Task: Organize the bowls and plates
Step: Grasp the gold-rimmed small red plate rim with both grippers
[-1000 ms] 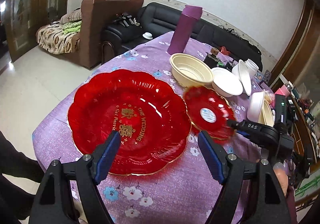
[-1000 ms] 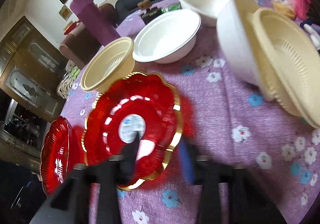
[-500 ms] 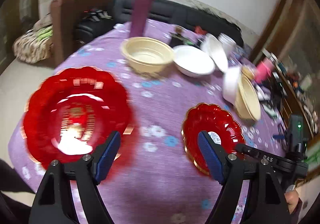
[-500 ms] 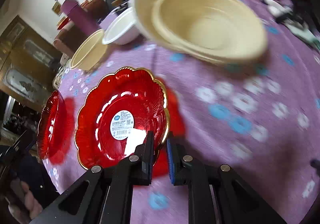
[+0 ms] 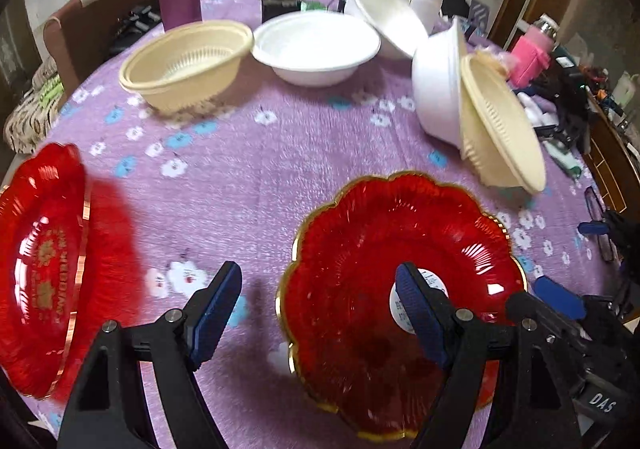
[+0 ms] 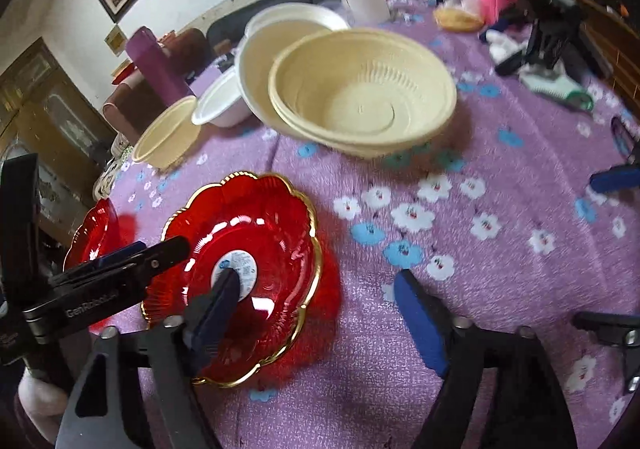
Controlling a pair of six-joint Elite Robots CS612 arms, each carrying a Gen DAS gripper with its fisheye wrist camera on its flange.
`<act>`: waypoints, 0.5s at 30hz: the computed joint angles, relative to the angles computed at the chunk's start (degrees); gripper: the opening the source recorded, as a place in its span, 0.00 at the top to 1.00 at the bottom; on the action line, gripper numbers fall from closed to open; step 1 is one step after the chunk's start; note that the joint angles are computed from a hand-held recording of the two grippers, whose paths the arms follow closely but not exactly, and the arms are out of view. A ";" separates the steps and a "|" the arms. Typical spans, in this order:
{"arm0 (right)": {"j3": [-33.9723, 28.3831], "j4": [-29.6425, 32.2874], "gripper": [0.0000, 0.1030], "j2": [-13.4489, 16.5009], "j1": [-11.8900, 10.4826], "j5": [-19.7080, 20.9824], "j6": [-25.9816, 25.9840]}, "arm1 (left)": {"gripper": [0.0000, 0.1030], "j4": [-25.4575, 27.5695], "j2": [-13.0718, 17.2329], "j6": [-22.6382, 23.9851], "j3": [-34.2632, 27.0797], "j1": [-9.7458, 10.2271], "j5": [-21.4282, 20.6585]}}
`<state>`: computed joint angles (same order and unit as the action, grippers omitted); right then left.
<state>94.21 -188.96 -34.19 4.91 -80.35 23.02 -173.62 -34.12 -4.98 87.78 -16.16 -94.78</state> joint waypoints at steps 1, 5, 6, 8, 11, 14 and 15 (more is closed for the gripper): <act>-0.33 0.81 0.34 0.25 -0.08 0.46 0.16 | 0.24 0.88 0.27 -0.35 -0.44 0.04 -0.40; -1.79 1.46 0.46 1.22 0.24 -0.36 1.33 | 0.24 0.99 0.72 -0.30 -0.59 -0.14 -0.48; -1.90 1.27 0.49 1.36 0.27 -0.61 1.44 | 0.30 0.86 0.72 0.00 -0.52 -0.13 -1.05; -2.32 1.76 0.60 1.55 0.39 -0.93 1.18 | 0.48 -0.25 0.58 0.33 0.04 -0.46 -0.41; -2.97 2.62 0.72 1.72 0.63 -0.28 1.13 | 0.66 -0.72 0.42 0.31 0.50 -0.53 -0.38; -2.73 2.48 0.76 1.56 0.81 -0.96 1.40 | 0.67 -1.57 0.07 -0.88 1.24 -0.30 -0.63; -2.56 2.14 0.77 1.48 0.84 -0.75 1.42 | 0.67 -2.07 -0.29 -1.10 1.79 -0.19 -0.58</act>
